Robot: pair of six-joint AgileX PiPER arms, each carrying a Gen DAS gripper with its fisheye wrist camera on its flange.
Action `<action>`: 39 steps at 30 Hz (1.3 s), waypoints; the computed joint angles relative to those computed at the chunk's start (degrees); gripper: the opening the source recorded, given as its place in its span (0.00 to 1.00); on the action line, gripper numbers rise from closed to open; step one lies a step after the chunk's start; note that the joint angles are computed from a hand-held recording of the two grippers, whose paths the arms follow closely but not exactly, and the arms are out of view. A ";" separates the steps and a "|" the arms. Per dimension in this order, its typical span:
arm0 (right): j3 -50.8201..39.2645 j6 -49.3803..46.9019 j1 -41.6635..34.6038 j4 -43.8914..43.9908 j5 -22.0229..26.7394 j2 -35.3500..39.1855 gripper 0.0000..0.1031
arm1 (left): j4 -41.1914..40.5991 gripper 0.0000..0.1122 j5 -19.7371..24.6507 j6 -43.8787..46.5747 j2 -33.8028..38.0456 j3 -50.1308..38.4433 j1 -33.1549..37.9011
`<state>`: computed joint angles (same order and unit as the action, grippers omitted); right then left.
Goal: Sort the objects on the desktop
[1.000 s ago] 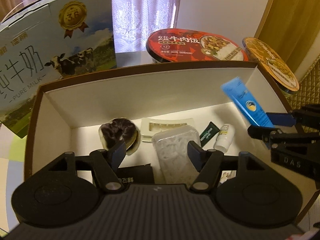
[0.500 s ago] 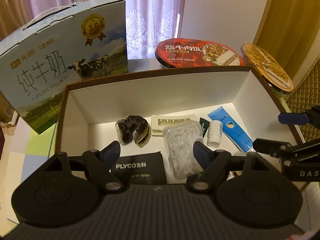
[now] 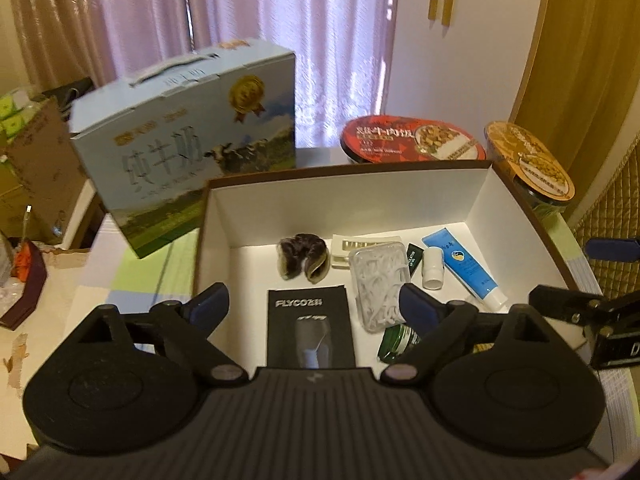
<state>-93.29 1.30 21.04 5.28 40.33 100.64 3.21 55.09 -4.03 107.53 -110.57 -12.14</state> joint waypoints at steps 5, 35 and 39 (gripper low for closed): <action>6.26 1.81 0.49 -0.45 -1.51 -6.26 0.98 | 4.82 0.84 -2.87 -3.97 -8.19 9.06 -1.60; 27.34 17.59 12.19 -12.01 1.01 -33.81 0.98 | 24.49 0.91 6.34 -30.15 -36.69 31.50 -21.07; 28.66 21.47 15.56 -16.33 2.93 -36.44 0.98 | 28.85 0.91 10.68 -35.38 -38.56 32.50 -26.43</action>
<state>-64.63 22.76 36.59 -11.05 43.26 64.20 32.07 65.77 -39.41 68.97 -78.08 -38.57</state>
